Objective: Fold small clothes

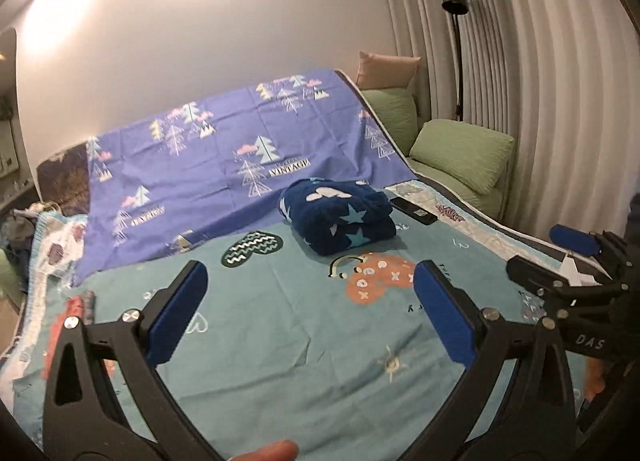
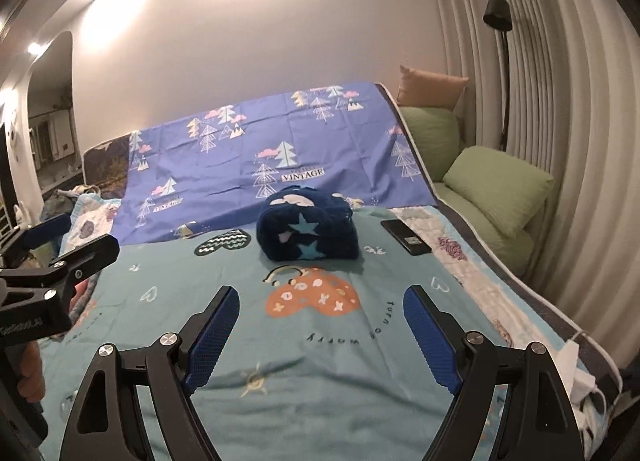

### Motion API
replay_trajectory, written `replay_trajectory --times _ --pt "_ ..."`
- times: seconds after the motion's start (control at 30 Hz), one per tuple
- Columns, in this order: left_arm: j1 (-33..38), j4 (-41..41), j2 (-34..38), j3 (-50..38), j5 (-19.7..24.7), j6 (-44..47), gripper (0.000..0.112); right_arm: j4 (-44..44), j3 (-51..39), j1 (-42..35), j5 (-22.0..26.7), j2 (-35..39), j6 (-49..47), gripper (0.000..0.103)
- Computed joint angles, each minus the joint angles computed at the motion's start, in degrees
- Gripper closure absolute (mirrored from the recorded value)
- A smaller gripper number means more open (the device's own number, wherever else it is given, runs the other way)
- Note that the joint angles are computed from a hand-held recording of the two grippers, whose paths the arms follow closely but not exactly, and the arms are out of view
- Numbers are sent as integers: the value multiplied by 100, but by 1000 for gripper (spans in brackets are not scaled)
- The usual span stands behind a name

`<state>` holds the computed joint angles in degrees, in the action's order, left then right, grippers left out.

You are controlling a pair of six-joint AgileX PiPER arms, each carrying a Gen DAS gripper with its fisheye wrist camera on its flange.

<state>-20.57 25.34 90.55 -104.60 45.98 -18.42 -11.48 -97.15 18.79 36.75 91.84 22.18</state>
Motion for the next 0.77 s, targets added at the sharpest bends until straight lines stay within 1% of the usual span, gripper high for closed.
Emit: replay_trajectory --times 0.1,0.27,0.47,0.63,0.77 --pt "-192 366 -385 284 66 -235 10 -288 299 211 -31 -323 371 17" --pt "-459 897 -1052 983 71 -771 10 -1360 542 704 302 -674 1452 17" --pt "-347 520 -1515 1630 -15 -853 10 -1755 970 1030 431 -1056 1938 17" --pt "-495 817 -1707 1972 -29 -1200 10 -1918 1194 1216 516 -1225 2152 17" --pt "-520 739 -1805 2086 -79 -1227 10 -1948 1282 1270 531 -1297 2217 17"
